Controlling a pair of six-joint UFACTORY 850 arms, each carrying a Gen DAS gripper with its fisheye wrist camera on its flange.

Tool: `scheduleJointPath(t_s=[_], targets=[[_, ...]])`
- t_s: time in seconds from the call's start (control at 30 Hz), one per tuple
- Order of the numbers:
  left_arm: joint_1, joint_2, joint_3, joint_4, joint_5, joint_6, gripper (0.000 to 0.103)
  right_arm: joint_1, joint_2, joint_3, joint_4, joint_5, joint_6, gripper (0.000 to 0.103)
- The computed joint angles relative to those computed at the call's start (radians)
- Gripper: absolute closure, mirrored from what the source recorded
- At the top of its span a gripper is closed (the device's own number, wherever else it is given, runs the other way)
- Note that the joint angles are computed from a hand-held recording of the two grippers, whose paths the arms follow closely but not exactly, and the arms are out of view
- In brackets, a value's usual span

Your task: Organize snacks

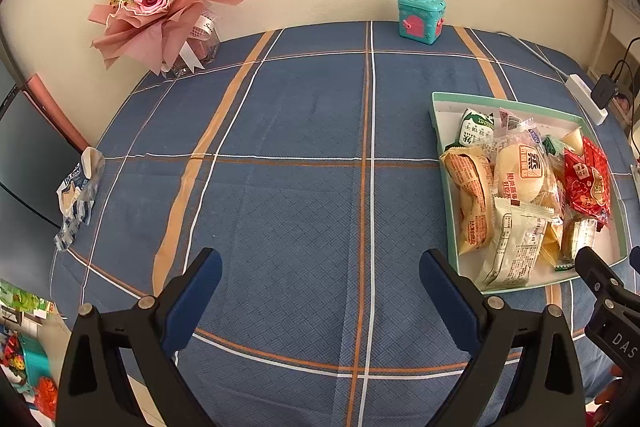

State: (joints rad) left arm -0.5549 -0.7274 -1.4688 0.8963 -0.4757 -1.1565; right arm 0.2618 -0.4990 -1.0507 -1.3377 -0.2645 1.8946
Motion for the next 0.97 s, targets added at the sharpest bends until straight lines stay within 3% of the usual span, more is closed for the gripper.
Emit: scheduleJointPath(t_s=[0.97], targets=[[-0.004,0.000,0.004,0.041,-0.014,-0.036,0.004,-0.001,-0.004,-0.003,0.037,0.006,-0.037,0.000]])
